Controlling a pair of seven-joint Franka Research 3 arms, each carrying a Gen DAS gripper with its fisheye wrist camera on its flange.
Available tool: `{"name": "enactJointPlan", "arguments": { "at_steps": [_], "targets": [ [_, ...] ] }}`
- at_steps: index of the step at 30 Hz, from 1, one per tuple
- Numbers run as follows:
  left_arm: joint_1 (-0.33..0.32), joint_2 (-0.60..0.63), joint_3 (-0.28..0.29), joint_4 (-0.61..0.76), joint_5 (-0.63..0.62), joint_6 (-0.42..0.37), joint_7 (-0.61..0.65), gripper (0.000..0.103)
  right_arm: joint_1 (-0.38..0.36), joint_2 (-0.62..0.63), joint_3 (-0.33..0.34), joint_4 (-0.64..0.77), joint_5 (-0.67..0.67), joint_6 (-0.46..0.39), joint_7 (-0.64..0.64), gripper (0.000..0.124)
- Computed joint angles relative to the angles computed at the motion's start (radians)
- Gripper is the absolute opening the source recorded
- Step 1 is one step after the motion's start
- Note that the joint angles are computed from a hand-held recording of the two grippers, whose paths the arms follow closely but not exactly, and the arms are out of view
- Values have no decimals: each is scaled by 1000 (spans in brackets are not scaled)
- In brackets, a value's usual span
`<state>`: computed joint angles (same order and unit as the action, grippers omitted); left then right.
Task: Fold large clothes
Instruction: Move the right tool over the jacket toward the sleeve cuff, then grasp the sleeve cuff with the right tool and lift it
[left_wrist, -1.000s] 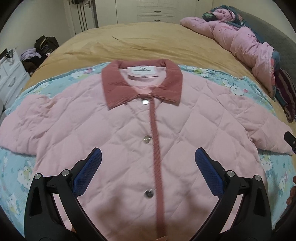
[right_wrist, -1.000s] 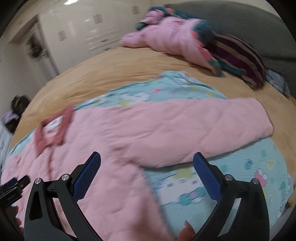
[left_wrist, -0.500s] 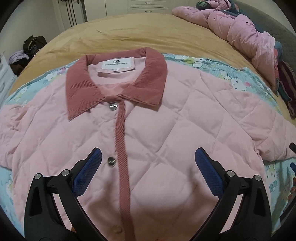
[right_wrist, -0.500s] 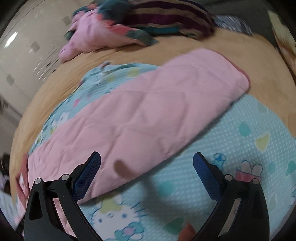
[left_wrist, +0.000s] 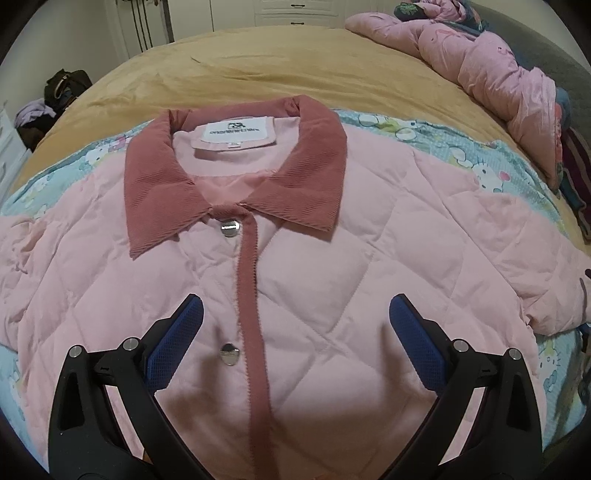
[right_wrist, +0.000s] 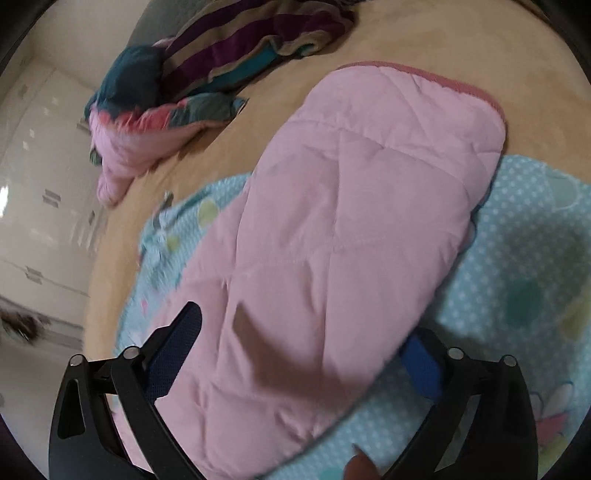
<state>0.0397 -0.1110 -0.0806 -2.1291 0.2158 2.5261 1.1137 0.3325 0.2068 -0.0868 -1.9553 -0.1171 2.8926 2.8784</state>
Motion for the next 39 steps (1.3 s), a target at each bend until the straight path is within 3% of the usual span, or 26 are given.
{"name": "enactJointPlan", "arguments": {
  "at_steps": [1, 3, 7, 11, 14, 22, 27, 33, 39],
  "targets": [
    [0, -7, 7, -7, -23, 7, 18, 94, -12, 5, 7, 4, 24, 9, -11, 61],
    [5, -19, 15, -15, -44, 11, 32, 94, -43, 3, 38, -17, 101, 82, -70, 44],
    [17, -55, 27, -26, -57, 1, 58, 94, 23, -32, -35, -35, 5, 167, -75, 23],
    [29, -104, 42, -38, -71, 9, 80, 94, 60, -63, -63, 6, -87, 190, -100, 19],
    [36, -139, 53, -41, -85, 7, 96, 94, 78, -73, -58, 78, -179, 146, -116, 17],
    [43, -236, 93, -45, -134, -17, 185, 94, 98, -65, 25, 271, -370, 42, -158, 15],
    [54, -280, 119, -26, -152, -29, 223, 94, 140, -7, 72, 431, -408, -30, -293, 15],
    [54, -331, 172, -25, -231, -36, 283, 94, 241, 107, 92, 622, -439, -97, -506, 15],
    [55, -360, 230, -46, -325, -52, 349, 94, 321, 259, 144, 791, -339, -162, -781, 15]
  ]
}}
